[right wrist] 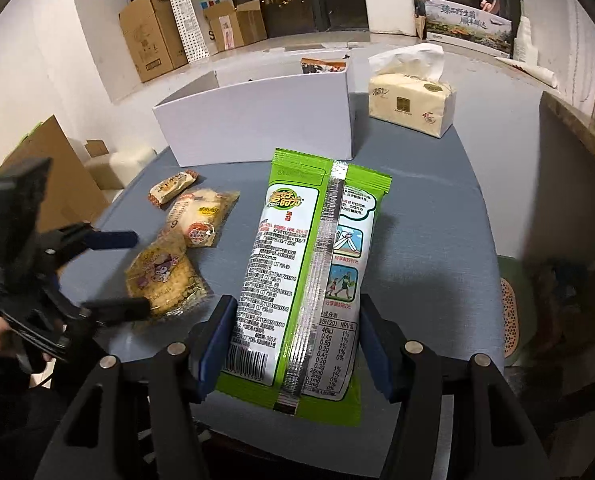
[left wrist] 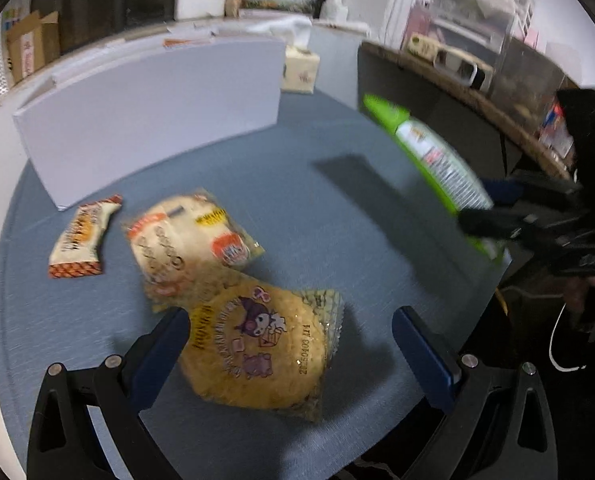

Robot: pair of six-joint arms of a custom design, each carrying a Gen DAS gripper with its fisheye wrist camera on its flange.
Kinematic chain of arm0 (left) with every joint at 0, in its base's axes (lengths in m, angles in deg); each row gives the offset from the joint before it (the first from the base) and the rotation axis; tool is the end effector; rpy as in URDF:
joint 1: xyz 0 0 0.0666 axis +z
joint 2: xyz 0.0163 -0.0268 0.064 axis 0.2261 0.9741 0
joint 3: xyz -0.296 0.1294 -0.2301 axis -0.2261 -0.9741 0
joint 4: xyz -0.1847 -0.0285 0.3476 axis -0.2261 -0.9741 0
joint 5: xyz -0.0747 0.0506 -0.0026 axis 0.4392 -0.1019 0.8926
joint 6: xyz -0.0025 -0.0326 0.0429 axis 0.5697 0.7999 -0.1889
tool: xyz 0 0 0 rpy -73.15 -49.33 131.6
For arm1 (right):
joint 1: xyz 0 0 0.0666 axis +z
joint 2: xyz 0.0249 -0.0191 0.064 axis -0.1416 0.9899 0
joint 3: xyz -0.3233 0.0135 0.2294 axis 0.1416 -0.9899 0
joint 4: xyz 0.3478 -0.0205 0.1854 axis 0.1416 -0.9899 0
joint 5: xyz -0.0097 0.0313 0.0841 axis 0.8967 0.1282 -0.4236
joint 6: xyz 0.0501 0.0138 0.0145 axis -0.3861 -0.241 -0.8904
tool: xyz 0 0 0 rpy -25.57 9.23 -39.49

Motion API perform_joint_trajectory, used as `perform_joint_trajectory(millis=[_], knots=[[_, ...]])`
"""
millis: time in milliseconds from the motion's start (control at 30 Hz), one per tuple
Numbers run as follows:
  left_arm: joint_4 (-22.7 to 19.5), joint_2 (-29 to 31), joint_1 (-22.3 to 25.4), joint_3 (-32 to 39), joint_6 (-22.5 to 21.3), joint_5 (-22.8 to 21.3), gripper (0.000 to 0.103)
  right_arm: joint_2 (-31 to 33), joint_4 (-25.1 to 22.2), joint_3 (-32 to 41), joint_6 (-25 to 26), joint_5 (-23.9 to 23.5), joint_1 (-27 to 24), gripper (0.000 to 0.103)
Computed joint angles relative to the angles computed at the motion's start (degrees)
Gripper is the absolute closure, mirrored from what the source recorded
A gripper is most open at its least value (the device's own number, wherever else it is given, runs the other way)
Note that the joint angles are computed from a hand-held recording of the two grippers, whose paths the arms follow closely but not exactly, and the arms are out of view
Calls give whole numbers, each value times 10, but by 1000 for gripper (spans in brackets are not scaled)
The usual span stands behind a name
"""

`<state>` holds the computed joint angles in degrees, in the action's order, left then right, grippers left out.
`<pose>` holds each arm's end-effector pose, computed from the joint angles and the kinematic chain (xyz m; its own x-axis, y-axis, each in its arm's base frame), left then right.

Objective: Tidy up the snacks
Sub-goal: 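Grasp the round cartoon-printed cake with left gripper while right lifts green pack, then lower both held snacks into the white box and open both grippers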

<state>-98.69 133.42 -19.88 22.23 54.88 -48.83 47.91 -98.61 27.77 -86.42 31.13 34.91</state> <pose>0.4299 -0.2911 0.4650 -0.5881 0.5637 -0.5800 0.7555 0.6389 -0.1451 0.3205 0.2817 0.4902 -0.7653 0.0833 -0.6383 -0.0145 0.9891 0.1464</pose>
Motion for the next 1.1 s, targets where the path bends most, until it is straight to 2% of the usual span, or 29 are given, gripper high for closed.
perform_joint_trajectory(millis=[133, 233, 267, 333, 367, 400, 467, 500, 567, 800, 967, 1100], knots=[[3, 15, -11, 2, 5, -57, 0, -6, 4, -6, -3, -3, -1, 39], [3, 19, -7, 3, 8, -52, 1, -6, 7, -10, -2, -9, -4, 39], [7, 18, -6, 2, 8, -52, 4, -6, 7, -10, -2, -12, -5, 39], [13, 15, -1, 0, 5, -78, 28, -6, 10, -11, -3, -13, -7, 39], [10, 16, 1, 2, 5, -85, 59, -6, 11, -11, -2, -15, -8, 39], [15, 16, 5, 2, 7, -88, 79, -5, 11, -11, -2, -16, -9, 39], [3, 21, 23, 12, 27, -55, 83, -4, 11, -9, 1, -17, -9, 39], [5, 18, 28, 11, 31, -52, 84, -3, 12, -8, 3, -17, -9, 39], [19, 6, 31, 1, 25, -56, 85, -4, 15, -8, 5, -17, -10, 39], [35, -30, 44, 10, 16, -12, 85, 2, 22, -3, 9, -21, -9, 39], [42, -8, 45, 72, 17, 2, 85, 4, 42, 17, 21, -15, -16, 39], [37, 32, 49, 153, 14, 6, 85, 26, 61, 68, 58, -18, -38, 39]])
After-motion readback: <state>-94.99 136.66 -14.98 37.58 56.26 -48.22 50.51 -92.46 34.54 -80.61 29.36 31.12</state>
